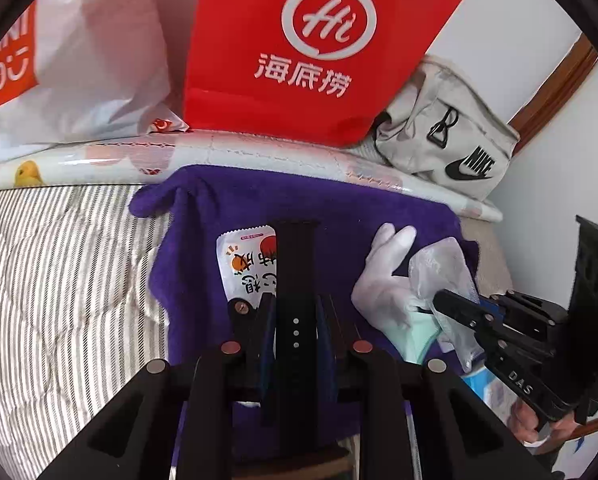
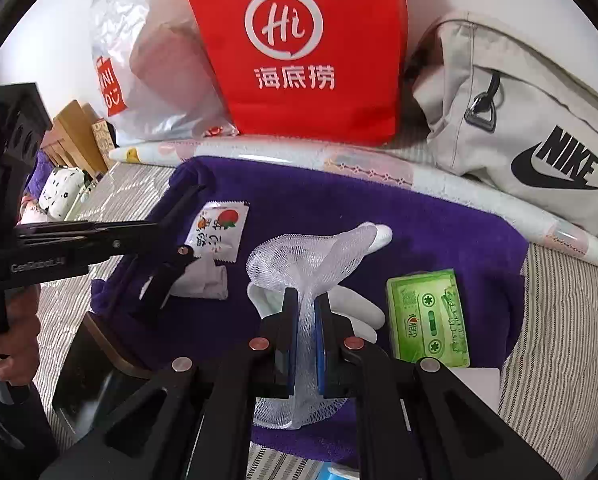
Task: Organize soft objects
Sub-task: 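Carry the mesh bag and black strap over the purple towel with both tools, then open both tools to drop the mesh bag and strap onto the towel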
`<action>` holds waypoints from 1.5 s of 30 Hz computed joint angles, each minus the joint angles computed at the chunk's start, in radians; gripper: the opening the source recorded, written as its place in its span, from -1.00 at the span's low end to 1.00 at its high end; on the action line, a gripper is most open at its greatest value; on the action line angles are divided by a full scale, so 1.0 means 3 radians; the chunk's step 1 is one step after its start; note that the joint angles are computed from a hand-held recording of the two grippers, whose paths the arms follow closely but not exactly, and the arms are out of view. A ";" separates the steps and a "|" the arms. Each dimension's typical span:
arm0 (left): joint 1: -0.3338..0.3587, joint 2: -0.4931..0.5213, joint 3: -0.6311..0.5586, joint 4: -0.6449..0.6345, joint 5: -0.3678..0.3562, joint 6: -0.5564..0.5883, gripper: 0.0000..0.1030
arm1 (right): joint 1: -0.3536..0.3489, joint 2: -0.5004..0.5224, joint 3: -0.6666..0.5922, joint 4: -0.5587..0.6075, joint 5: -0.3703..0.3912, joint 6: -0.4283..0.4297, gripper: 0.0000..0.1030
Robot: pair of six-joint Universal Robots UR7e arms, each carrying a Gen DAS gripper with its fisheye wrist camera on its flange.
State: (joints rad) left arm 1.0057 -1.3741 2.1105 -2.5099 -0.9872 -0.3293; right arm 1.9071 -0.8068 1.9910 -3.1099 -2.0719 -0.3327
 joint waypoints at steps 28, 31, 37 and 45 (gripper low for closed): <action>-0.0112 -0.0056 -0.0029 0.0357 0.0296 -0.0131 -0.34 | 0.0047 -0.0138 0.0125 -0.0118 -0.0022 -0.0084 0.43; -0.0273 -0.0234 0.0118 0.0405 0.0463 -0.0201 -0.34 | 0.0094 -0.0223 0.0222 -0.0202 -0.0020 -0.0056 0.43; -0.0624 -0.0676 0.0455 0.0578 0.0634 -0.0409 -0.34 | 0.0194 -0.0465 0.0501 -0.0389 -0.0049 0.0067 0.43; -0.1206 -0.1360 0.0826 0.1291 0.0543 -0.1029 -0.34 | 0.0336 -0.0943 0.1015 -0.0444 -0.0034 0.0244 0.43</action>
State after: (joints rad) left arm 0.6438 -1.7822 2.3582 -2.1225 -0.8242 -0.6380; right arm 2.0079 -1.0898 2.2954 -3.2430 -2.0821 -0.2595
